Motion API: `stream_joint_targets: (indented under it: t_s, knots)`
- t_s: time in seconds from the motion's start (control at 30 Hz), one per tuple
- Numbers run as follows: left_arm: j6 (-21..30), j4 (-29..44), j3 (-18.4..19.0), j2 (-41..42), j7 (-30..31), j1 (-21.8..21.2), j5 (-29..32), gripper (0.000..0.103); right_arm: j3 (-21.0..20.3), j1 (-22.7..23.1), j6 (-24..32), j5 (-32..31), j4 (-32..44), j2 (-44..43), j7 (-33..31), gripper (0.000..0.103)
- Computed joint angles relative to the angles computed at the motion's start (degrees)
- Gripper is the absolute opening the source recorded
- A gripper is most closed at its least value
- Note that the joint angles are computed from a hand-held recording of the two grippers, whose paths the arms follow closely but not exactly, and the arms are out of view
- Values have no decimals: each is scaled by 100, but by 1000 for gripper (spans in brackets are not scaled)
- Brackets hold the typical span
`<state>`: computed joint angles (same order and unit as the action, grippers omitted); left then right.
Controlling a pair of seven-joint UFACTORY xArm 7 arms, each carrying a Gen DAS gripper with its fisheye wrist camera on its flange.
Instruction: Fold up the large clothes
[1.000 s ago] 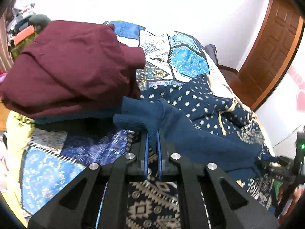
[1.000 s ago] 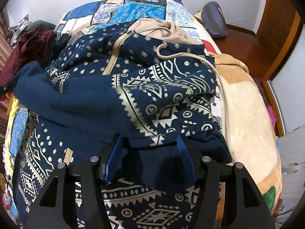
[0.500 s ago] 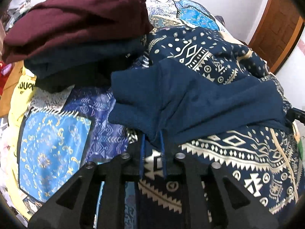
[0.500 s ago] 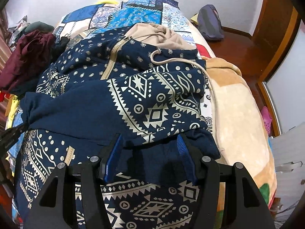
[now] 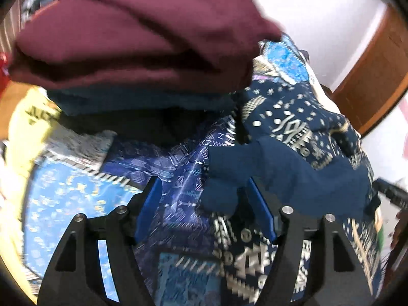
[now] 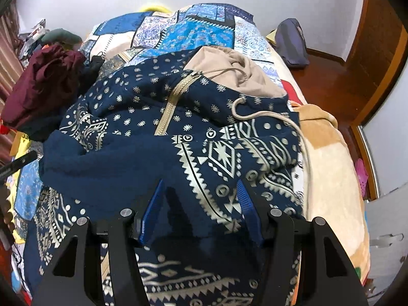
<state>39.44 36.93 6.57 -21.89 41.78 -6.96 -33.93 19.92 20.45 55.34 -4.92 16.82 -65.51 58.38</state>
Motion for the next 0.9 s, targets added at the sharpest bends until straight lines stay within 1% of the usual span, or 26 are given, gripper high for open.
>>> stream_joint_targets:
  t_s: [0.03, 0.1, 0.13, 0.17, 0.23, 0.27, 0.33, 0.4, 0.43, 0.5, 0.53, 0.57, 0.6, 0.63, 0.67, 0.7, 0.77, 0.83, 0.9]
  knots:
    - [96, 100, 24, 159, -16, -47, -89, 64, 3, -12, -28, 5, 5, 89, -2, 55]
    - [511, 335, 93, 506, 148, -148, -415, 53, -70, -22, -134, 17, -59, 312, -76, 55]
    - [525, 348, 27, 546, 211, -132, -475, 49, -124, -18, -166, 41, -104, 420, -113, 55]
    - [449, 319, -70, 536, 273, -127, -493, 38, -170, -17, -182, 59, -143, 488, -136, 55]
    - [3, 130, -296, 352, 269, -122, -369, 26, -314, 27, -342, 129, -352, 515, -206, 56]
    - [-273, 12, -407, 214, 237, -133, -243, 15, -351, 43, -409, 148, -439, 432, -213, 58]
    - [-627, -209, -482, -134, 182, -200, -27, 13, -469, 84, -498, 210, -637, 141, -235, 59]
    - [-712, -359, -313, -596, 244, -351, -26, 12, -537, 86, -479, 265, -686, 23, -288, 59]
    - [-633, -341, -194, -710, 238, -428, -45, 12, -529, 75, -444, 274, -673, 16, -308, 59]
    - [-239, -246, 157, -1017, 191, -508, -212, 11, -471, 48, -357, 264, -596, 87, -345, 59]
    - [-67, -196, 265, -1088, 134, -499, -245, 10, -429, 36, -284, 258, -529, 138, -346, 59]
    - [190, -124, 421, -1161, 67, -476, -320, 8, -416, 21, -240, 252, -483, 167, -352, 59]
    - [344, -95, 487, -1211, -24, -403, -333, 5, -388, 22, -132, 258, -423, 147, -336, 59]
    - [489, -73, 512, -1241, -88, -328, -288, 5, -363, 39, -47, 265, -392, 59, -314, 59]
    - [580, -85, 523, -1238, -89, -273, -236, 5, -338, 54, 0, 267, -387, -43, -290, 59]
    - [573, -160, 443, -1228, -98, -177, -76, 5, -320, 54, 59, 255, -386, -170, -270, 59]
    - [446, -396, 160, -1245, -234, 28, 360, 5, -264, 77, 276, 249, -393, -497, -203, 59]
    - [399, -591, 60, -1218, -259, 120, 712, 5, -218, 93, 572, 246, -408, -907, -120, 59]
    - [202, -792, -134, -1157, -291, 238, 1183, 5, -187, 122, 997, 262, -440, -1403, -33, 59]
